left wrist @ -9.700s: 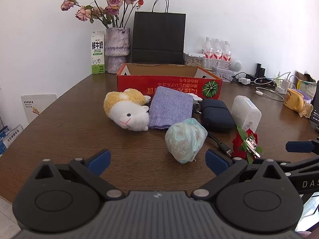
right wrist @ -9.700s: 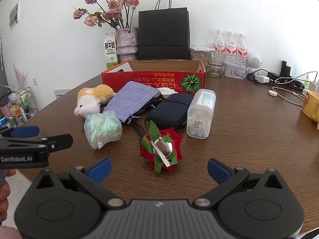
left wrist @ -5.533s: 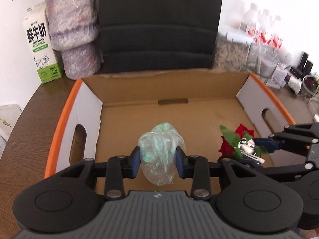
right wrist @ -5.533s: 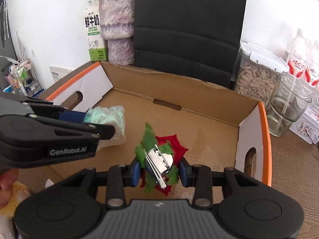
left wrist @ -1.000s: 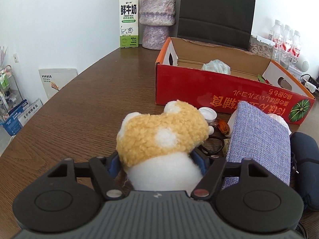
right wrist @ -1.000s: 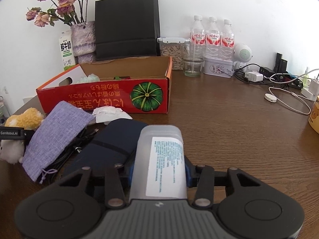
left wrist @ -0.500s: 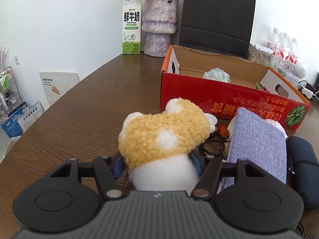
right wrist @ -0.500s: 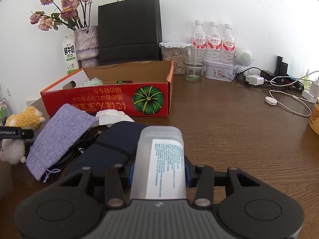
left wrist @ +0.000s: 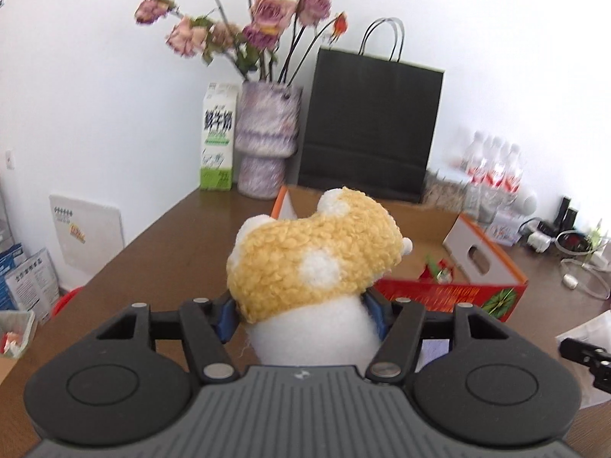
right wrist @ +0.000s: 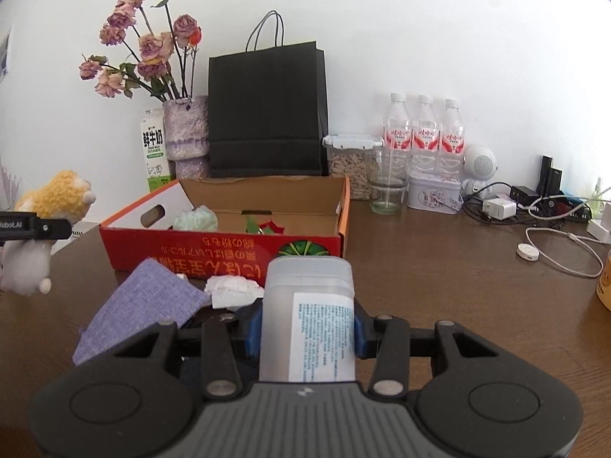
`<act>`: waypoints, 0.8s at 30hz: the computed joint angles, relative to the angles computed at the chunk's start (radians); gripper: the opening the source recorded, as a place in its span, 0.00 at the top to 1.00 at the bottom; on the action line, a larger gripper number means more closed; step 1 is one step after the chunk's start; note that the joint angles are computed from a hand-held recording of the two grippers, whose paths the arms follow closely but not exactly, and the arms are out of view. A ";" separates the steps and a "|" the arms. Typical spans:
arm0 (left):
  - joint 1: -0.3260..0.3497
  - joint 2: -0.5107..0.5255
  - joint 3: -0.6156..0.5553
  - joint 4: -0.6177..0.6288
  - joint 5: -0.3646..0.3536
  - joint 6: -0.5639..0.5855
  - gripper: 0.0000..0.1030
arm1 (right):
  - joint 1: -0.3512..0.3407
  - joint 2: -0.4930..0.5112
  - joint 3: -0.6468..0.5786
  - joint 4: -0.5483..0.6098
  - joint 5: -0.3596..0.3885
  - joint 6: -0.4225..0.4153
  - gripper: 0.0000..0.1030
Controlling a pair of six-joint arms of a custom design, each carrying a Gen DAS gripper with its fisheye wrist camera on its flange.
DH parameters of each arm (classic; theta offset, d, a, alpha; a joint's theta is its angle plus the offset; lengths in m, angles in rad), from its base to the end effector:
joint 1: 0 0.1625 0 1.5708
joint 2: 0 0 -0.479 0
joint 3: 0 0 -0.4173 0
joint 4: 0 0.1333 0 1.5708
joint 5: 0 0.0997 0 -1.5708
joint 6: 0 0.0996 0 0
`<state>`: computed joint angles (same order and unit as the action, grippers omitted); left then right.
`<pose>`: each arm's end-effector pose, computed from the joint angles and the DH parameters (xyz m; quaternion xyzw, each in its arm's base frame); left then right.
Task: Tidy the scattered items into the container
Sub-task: 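Lift the hamster and clear container over the box with both grippers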
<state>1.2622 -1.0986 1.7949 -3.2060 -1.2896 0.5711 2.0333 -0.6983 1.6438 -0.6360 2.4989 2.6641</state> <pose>-0.0514 -0.6912 0.3454 0.3186 0.8260 -0.4277 0.1825 0.3325 -0.5467 0.0190 0.0918 -0.7634 0.5246 0.3654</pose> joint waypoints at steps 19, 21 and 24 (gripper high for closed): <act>-0.041 0.199 -0.243 -0.071 -0.163 -0.032 0.38 | -0.062 0.005 -0.218 -0.065 -0.289 -0.238 0.59; -0.039 0.227 -0.281 -0.055 -0.158 -0.046 0.38 | -0.074 0.023 -0.260 -0.042 -0.310 -0.225 0.59; -0.033 0.270 -0.340 -0.011 -0.145 -0.061 0.38 | -0.092 0.054 -0.326 0.007 -0.330 -0.196 0.59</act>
